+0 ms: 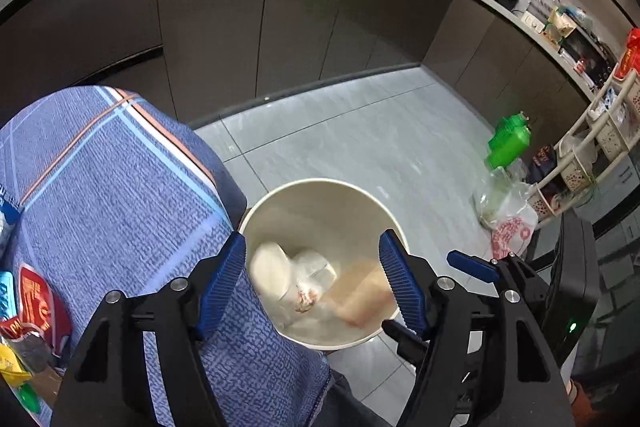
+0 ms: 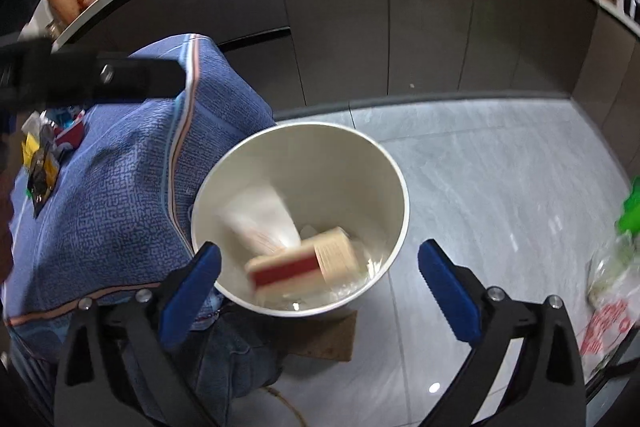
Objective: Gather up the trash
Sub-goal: 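Open both tools to drop the cup and box into the bin, then move both open tools back over the remaining wrappers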
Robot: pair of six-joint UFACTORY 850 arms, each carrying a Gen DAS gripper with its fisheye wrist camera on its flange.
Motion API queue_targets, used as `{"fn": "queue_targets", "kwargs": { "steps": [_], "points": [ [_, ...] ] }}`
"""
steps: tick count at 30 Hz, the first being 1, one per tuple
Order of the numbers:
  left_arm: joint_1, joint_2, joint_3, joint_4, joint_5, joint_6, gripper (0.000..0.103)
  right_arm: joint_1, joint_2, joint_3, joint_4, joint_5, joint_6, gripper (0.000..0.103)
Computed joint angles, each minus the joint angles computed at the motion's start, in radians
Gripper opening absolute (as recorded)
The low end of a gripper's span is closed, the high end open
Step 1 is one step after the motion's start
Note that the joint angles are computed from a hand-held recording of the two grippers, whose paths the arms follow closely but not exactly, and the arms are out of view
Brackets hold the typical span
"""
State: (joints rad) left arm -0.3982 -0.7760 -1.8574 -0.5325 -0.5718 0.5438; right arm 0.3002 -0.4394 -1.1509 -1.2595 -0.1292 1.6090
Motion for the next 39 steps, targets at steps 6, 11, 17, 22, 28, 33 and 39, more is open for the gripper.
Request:
{"fn": "queue_targets", "kwargs": {
  "steps": [6,11,17,22,28,33,39],
  "points": [
    [0.009,0.035,0.038,-0.007,0.057,-0.019,0.087,0.009,0.004,-0.005,0.033,-0.005,-0.056,0.099],
    [0.017,0.062,0.066,0.023,0.077,-0.056,0.092,0.009,0.020,0.003,0.055,0.021,-0.046,0.099],
    [0.030,0.133,0.151,0.035,0.124,-0.090,0.094,0.023,0.059,0.013,-0.050,0.015,0.059,0.099],
    [0.056,0.216,0.238,0.031,0.164,-0.124,0.094,0.046,0.090,0.010,-0.148,0.014,0.152,0.100],
    [0.107,0.349,0.385,0.024,0.242,-0.160,0.095,0.090,0.107,-0.016,-0.230,0.014,0.199,0.100],
    [0.157,0.451,0.505,0.162,0.295,-0.334,0.095,0.133,0.100,-0.058,-0.193,0.026,0.128,0.100],
    [0.223,0.538,0.619,0.451,0.320,-0.628,0.095,0.183,0.076,-0.116,0.123,0.053,-0.232,0.100]
  ]
}}
